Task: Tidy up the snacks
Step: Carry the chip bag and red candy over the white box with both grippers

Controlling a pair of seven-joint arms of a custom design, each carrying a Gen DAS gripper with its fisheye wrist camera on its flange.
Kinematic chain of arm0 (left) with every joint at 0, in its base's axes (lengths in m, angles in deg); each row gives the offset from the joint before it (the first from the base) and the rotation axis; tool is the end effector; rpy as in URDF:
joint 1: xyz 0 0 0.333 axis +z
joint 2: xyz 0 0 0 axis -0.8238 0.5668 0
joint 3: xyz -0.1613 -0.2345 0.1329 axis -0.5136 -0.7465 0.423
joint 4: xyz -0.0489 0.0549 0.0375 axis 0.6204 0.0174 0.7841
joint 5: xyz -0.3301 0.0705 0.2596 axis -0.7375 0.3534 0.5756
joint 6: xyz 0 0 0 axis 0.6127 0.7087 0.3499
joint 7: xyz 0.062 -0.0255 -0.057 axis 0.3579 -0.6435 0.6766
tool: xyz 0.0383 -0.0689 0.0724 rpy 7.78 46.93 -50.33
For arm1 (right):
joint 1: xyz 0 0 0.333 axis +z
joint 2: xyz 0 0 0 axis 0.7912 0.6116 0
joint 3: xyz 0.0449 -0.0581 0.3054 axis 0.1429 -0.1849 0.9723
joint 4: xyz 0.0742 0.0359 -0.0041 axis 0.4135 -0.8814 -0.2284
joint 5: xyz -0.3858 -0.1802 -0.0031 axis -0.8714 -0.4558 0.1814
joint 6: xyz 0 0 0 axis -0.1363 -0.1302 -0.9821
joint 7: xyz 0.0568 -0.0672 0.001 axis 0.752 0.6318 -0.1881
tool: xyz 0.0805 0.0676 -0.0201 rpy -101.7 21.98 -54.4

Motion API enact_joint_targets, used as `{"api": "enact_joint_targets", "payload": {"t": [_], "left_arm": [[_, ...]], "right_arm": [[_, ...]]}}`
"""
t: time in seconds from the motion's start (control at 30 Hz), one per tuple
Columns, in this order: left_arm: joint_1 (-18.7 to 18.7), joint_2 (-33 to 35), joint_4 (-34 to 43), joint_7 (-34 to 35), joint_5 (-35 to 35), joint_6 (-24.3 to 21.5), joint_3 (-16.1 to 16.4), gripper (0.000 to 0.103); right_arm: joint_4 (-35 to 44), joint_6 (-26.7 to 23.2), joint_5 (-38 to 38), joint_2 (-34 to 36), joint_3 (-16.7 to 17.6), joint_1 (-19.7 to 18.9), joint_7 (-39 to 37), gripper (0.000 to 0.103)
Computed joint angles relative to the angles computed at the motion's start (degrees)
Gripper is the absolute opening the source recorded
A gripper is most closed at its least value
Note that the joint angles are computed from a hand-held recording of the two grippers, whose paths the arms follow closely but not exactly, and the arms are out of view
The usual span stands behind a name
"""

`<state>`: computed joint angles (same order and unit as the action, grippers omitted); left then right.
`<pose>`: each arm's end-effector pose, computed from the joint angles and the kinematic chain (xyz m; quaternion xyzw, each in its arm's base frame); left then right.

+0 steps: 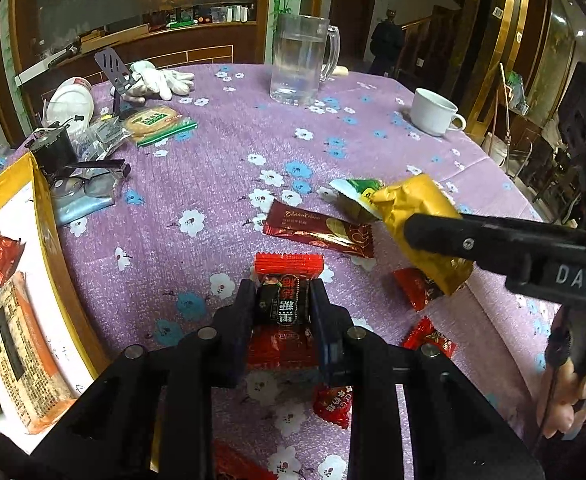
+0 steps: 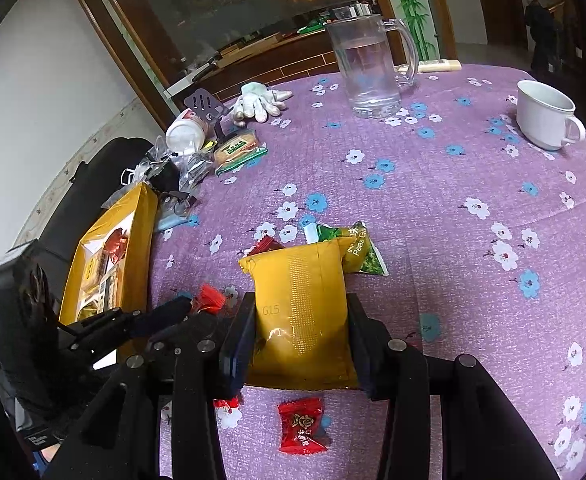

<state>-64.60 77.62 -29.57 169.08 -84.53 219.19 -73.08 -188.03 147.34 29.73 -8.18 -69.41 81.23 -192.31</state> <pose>0.6421 -0.2593 0.4913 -0.2552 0.9033 -0.3421 0.0438 0.5289 0.3878 0.5057 -0.4056 0.8389 -0.2010 0.3022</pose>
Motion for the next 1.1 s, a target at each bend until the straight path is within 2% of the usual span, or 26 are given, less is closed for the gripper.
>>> {"api": "enact_joint_targets", "payload": {"t": [0.53,1.1], "left_arm": [[0.23,-0.49,-0.43,1.51,-1.72,0.86,-0.1,0.024],[0.45,-1.85,-1.98,4.14,-4.86,3.67,-0.2,0.024]], "right_arm": [[0.61,0.68,-0.04,0.86,-0.25,0.31,-0.94,0.044],[0.99,0.48,-1.41,1.28,-0.38,0.53,-0.46,0.044]]}}
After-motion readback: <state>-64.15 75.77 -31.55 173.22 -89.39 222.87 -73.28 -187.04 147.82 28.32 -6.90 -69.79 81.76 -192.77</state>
